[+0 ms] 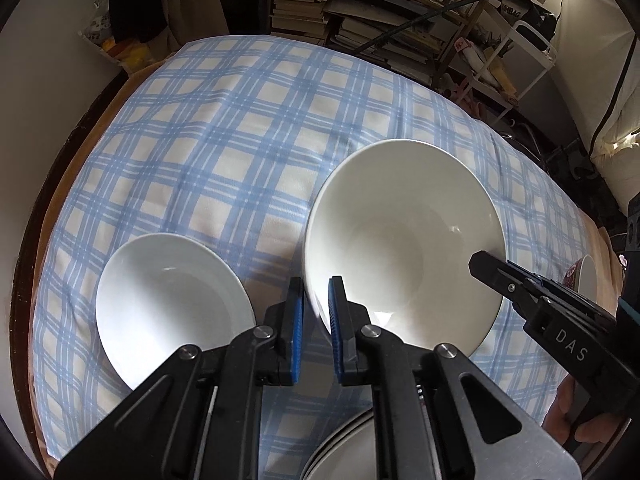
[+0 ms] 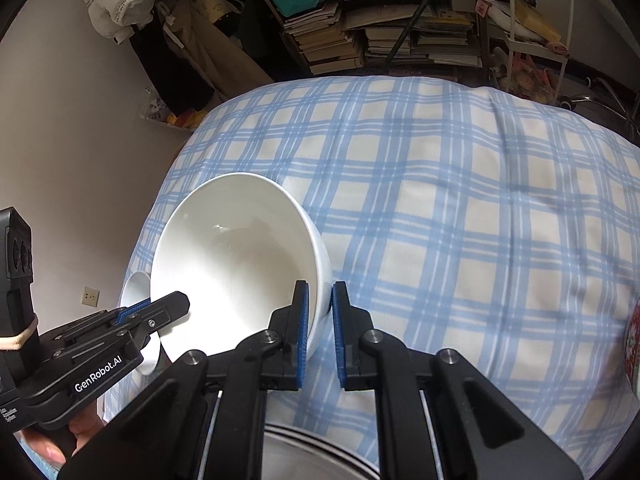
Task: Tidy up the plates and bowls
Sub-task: 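Carry the held white bowls together, set them down and open both tools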
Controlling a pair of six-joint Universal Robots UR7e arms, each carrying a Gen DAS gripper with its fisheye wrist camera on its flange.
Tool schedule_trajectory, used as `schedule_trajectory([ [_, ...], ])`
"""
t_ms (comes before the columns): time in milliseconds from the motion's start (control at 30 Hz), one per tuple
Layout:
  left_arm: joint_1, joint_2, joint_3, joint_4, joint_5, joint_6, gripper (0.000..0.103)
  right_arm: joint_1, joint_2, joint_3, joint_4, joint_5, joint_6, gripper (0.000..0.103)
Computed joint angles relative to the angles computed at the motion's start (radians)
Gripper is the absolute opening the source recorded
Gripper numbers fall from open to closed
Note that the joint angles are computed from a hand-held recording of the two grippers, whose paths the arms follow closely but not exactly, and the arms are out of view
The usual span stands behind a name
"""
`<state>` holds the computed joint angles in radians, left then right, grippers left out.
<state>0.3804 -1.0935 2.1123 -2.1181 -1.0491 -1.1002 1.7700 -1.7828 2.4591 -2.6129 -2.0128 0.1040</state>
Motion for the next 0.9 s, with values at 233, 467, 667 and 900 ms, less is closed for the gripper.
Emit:
schedule_trajectory([
  [233, -0.015, -0.019, 0.03, 0.015, -0.032, -0.024, 0.012, 0.011, -0.032, 0.031, 0.03, -0.001, 0.03, 0.013],
  [467, -0.018, -0.019, 0.054, -0.014, -0.032, -0.022, 0.012, -0.014, -0.05, 0.059, 0.007, 0.017, 0.037, 0.013],
  [667, -0.054, -0.032, 0.055, 0.04, 0.041, -0.047, 0.015, -0.02, -0.059, 0.069, -0.006, 0.042, 0.028, 0.015],
  [900, -0.072, -0.117, 0.063, 0.117, 0.055, -0.085, 0.019, 0.047, -0.076, 0.044, -0.008, -0.02, 0.062, 0.015],
])
